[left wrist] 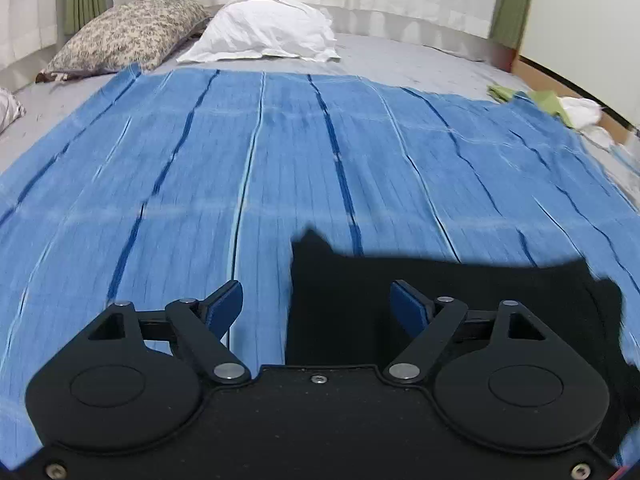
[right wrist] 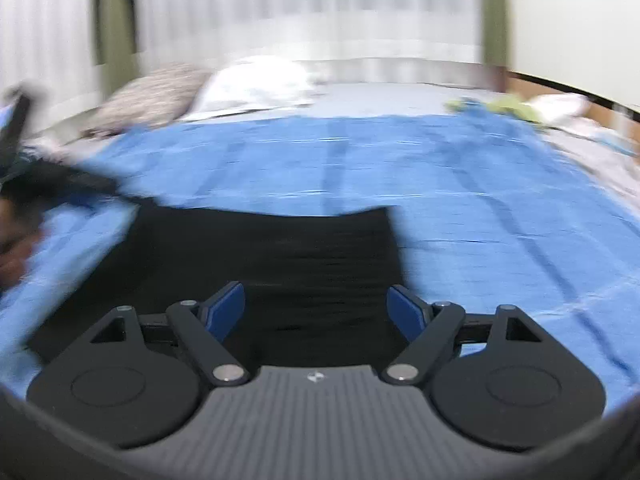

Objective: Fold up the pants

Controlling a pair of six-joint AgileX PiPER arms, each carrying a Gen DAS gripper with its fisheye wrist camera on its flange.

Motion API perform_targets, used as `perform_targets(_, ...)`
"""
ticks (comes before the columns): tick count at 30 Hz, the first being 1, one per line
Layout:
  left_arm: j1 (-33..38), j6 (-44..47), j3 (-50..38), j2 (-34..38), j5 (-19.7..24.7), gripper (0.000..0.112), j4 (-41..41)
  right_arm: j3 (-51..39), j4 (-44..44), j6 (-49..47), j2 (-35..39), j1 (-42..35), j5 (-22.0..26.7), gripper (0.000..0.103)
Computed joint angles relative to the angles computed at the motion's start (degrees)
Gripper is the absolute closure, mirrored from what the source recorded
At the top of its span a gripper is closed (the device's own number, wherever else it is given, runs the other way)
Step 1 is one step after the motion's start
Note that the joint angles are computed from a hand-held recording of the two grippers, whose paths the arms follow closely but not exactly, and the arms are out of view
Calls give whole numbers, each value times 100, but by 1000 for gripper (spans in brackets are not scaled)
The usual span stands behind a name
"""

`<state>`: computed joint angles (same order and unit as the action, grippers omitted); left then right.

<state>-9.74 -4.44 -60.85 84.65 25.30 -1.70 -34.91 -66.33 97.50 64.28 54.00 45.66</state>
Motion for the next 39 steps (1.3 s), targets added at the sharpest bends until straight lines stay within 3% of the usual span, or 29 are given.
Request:
perform_targets(2, -109, -215, 761, -649, -198, 28, 249, 147, 72, -109, -44, -132, 219, 15)
perform_targets(4, -353, -937, 1416, -1194, -396, 25, 1008, 312, 238, -406, -31, -386, 108, 15)
perform_targets(5, -532, -1508, 1720, -1433, -465, 25, 1581, 402, 379, -595, -25, -577, -141, 14)
perform_targets(8, -1148, -3091, 2155, -1682, -182, 24, 3078, 861, 666, -761, -334, -1571, -1705, 9)
perform_targets(10, -1560, -3862, 2133, -1583, 326, 24, 3645, 909, 1041, -1090, -452, -1990, -2134, 8)
perform_targets(14, -2004, -4285, 2261, -2048, 630, 23, 3814, 857, 819, -808, -780, -1021, -1136, 9)
perform_targets(17, -2551, -4828, 2342, -2513, 1033, 16, 4157, 846, 642, -516, -1151, -93, -256, 9)
perform_targets(24, -4777, -6849, 2474, -3028, 2663, 11, 5199, 830, 537, 459, -1396, 1663, 1113, 7)
perform_targets(27, -5518, -7543, 2642, -3039, 3036, 11, 5322, 841, 434, 797, -1142, 2130, 1339, 7)
perform_targets(34, -6630, -8869, 2920, -2567, 3697, 10, 5769, 809, 185, 1314, -420, 2444, 1338, 4)
perform_targets(39, -6890, -9350, 2990, -2484, 3819, 10, 5686, 887, 2, 1652, -94, 2328, 1049, 0)
